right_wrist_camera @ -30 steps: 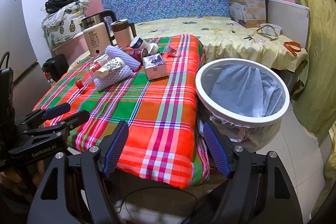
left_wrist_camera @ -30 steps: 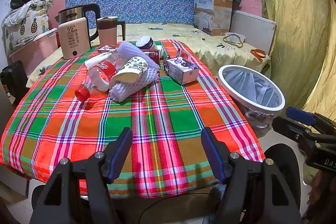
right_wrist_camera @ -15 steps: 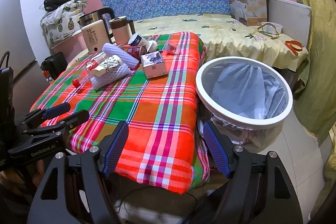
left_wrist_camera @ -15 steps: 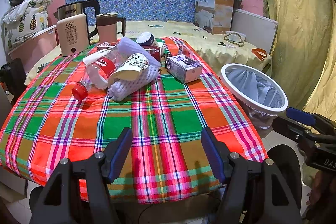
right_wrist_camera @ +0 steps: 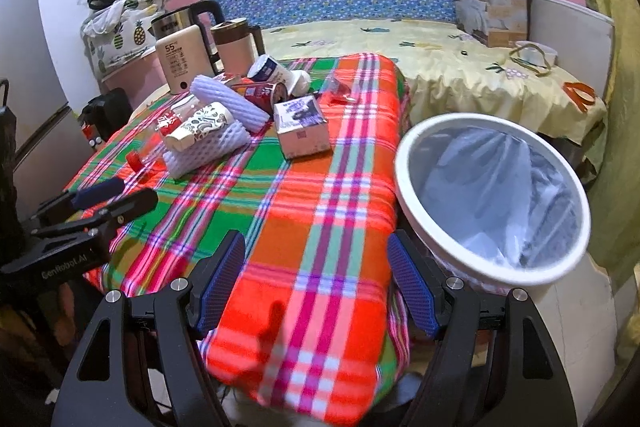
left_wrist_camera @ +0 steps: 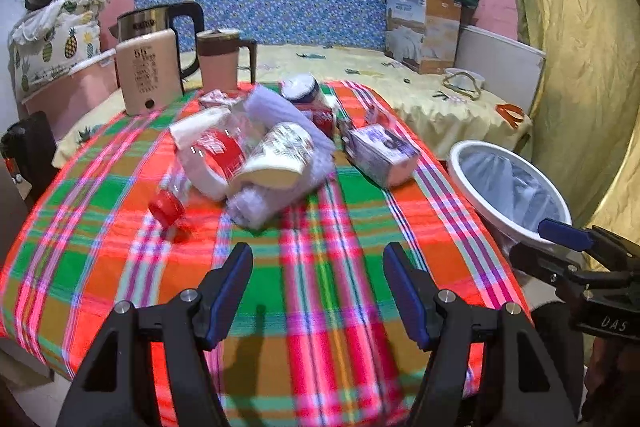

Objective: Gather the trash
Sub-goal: 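Reach the right gripper to the purple milk carton and grasp it while the left gripper approaches the paper cup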

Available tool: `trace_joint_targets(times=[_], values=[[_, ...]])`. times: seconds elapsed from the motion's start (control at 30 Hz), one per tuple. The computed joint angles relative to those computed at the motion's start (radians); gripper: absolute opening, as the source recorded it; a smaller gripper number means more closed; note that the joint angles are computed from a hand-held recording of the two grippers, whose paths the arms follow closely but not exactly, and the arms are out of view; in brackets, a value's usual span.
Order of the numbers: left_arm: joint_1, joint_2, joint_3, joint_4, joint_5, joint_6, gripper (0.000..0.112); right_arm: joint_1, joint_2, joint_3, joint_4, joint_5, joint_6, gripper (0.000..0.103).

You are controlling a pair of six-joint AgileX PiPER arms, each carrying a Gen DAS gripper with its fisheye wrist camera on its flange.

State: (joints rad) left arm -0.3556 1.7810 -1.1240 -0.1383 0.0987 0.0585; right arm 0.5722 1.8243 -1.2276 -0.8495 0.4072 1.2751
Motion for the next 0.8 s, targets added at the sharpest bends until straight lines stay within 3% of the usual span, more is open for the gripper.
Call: trace_joint_targets(times=[0.2,0.47,0.8], values=[[0.033,0.080,-0.134,0.036,0.022,0.008,0.070,-0.042,0.084,-0.131,0.126,-0.016,-0.199,0.075],[0.048,0.190,-0.288,-0.139,0.080,0.257,0.070,-0.096,0.212,-0.319,0.381,-0.016,-0.504,0.075],[0.048,0.279,-0.389,-0.023,0.125,0.188,0.069,-0.127,0.337,-0.517,0.538,0.101,-0.705,0.074]])
